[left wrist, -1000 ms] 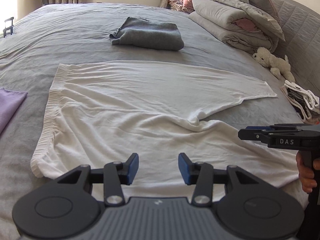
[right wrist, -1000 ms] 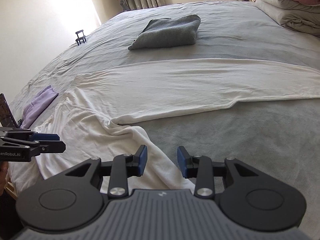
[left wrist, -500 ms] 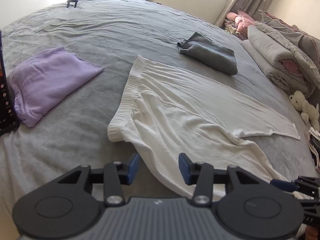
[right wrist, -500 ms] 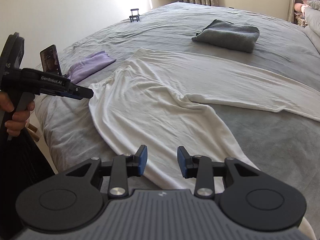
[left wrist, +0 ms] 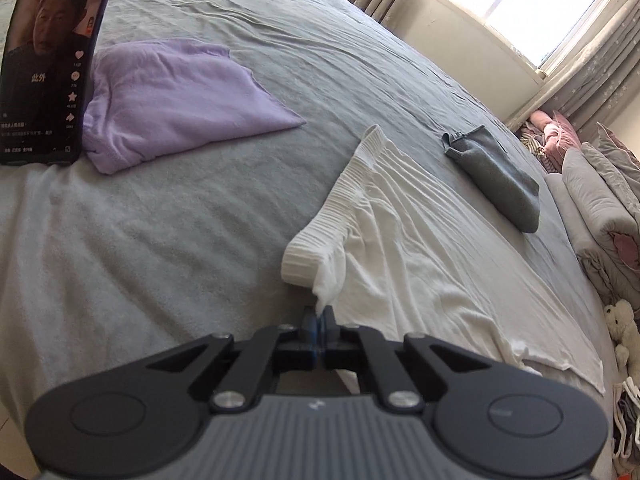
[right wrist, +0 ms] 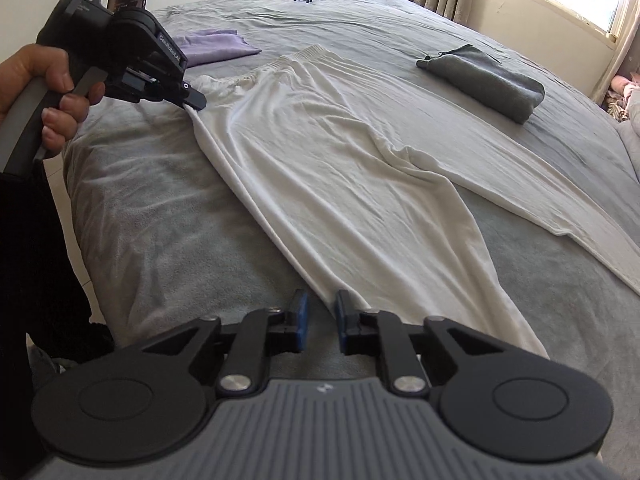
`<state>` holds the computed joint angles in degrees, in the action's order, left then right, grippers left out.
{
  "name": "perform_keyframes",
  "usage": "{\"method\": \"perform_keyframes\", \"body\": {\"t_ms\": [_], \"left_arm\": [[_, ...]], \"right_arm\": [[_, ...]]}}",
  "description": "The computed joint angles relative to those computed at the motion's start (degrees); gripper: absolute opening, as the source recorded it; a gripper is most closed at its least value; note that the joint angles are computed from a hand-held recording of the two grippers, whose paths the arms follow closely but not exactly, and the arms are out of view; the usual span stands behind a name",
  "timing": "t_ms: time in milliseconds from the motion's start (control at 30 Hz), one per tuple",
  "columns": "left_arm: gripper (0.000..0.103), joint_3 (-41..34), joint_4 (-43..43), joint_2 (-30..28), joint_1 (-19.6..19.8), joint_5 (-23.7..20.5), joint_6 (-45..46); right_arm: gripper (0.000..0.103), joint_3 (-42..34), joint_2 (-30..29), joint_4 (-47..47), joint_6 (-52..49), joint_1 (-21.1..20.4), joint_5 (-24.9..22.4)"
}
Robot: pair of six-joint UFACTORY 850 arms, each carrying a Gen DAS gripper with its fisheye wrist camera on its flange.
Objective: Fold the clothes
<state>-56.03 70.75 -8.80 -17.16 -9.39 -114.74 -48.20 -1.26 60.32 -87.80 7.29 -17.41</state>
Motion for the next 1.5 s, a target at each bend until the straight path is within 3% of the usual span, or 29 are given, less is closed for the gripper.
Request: {"method": "perform_keyframes", "body": {"t_ms": [133, 300, 467, 600, 700, 733, 767, 867, 1000, 1167, 1300, 1500], "left_arm": [[0.001, 0.62, 6.23, 1.48, -0.62, -3.3, -3.36], [0.001, 0.39, -2.52, 1.88, -0.62, -6.76, 7.04], [0.002, -0.52, -15.9, 0.26, -0.33, -8.05, 21.28], [0.003, -0.98, -14.63, -0.28, -1.13, -9.64, 21.64], [0.01, -1.19, -14.09, -0.17, -1.65, -9.96, 22.16], [0.017, -1.34, -15.2, -0.08, -1.62, -9.6, 23.39], [0.027, -1.34, -15.37, 0.12, -1.75, -9.54, 23.41], [0.046, -1.08, -14.09, 0.98, -2.48, -9.97, 21.11], [0.052, -0.39, -10.39, 2.52, -4.12, -10.61, 16.23], [0.063, 0.19, 0.02, 4.38, -7.98, -12.06, 7.59], [0.065, 0.06, 6.12, 4.78, -10.98, -10.25, 4.91], [0.067, -1.25, 7.91, 2.85, -14.34, -1.9, 8.04]], "right_arm": [[0.0, -0.74, 0.85, -2.68, 5.62, -0.97, -4.65], [0.0, -0.75, 2.53, -6.83, 10.17, -0.43, -9.37], [0.0, -1.33, 0.89, -11.71, 15.47, 0.91, -9.39], [0.0, -1.33, 0.11, -10.94, 16.17, 0.75, -9.56], [0.002, -1.17, 0.39, -9.35, 15.97, 0.32, -9.97], [0.012, -1.11, 0.56, -8.82, 15.93, 0.16, -10.12], [0.012, -1.06, 0.73, -8.37, 15.96, 0.01, -10.26], [0.015, -1.29, 1.17, -9.43, 18.42, -0.18, -10.06], [0.041, -0.78, 2.34, -7.8, 18.93, -1.31, -8.79], [0.041, -0.22, 3.62, -5.99, 22.37, -4.17, -7.23], [0.041, 0.86, 4.98, -3.34, 24.61, -8.24, -6.86], [0.041, 2.52, 7.05, -2.87, 27.31, -15.12, -6.34]]}}
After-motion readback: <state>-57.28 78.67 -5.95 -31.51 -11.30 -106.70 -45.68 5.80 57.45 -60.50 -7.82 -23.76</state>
